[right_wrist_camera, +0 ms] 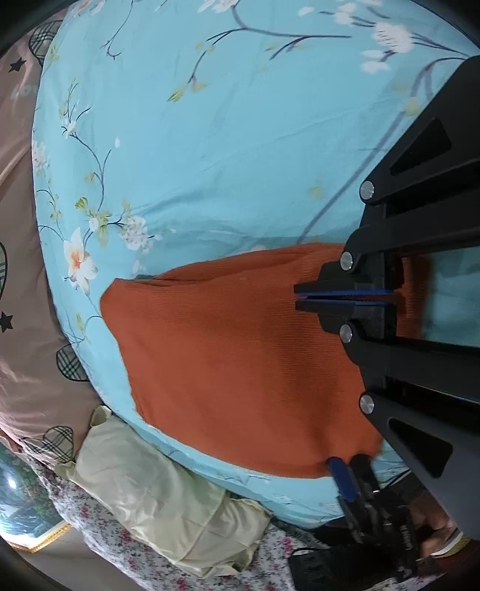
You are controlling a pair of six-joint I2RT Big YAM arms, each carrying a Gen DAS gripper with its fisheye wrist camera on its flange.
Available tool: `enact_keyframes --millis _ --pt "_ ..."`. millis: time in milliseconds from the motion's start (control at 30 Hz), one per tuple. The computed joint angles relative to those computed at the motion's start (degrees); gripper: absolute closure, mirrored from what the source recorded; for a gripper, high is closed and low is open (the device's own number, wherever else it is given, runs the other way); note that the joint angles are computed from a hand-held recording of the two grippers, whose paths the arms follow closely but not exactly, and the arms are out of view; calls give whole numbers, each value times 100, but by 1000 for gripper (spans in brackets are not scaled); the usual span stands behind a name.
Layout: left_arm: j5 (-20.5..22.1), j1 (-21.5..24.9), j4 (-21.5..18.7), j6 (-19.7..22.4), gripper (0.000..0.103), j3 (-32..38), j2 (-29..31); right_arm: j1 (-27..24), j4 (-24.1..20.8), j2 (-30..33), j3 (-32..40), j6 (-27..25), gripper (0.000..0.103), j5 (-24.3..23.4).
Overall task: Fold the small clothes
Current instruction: 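Open the left gripper and withdraw both grippers from the sweater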
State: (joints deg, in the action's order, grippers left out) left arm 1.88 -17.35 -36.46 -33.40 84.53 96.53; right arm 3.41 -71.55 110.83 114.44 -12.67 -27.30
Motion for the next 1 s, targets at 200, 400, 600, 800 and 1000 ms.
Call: enact_keyframes --millis 200,400,600,800,1000 --pt "-97 -44 -78 -149 55 -29 -54 -110 -105 -420 -431 -229 99 208" --pt "-696 -259 -416 -312 36 -121 -333 -262 -192 -825 -714 -300 70 299" --pt "-1550 -497 -912 -578 21 -219 -591 -308 201 -1422 -1271 -498 41 224" --pt "-2178 -715 -1433 -570 17 -239 -721 -267 156 -1718 -1638 -914 23 162" --pt "-2534 -956 -1897 -427 13 -253 -694 -240 0 -1874 -1944 -1316 18 312"
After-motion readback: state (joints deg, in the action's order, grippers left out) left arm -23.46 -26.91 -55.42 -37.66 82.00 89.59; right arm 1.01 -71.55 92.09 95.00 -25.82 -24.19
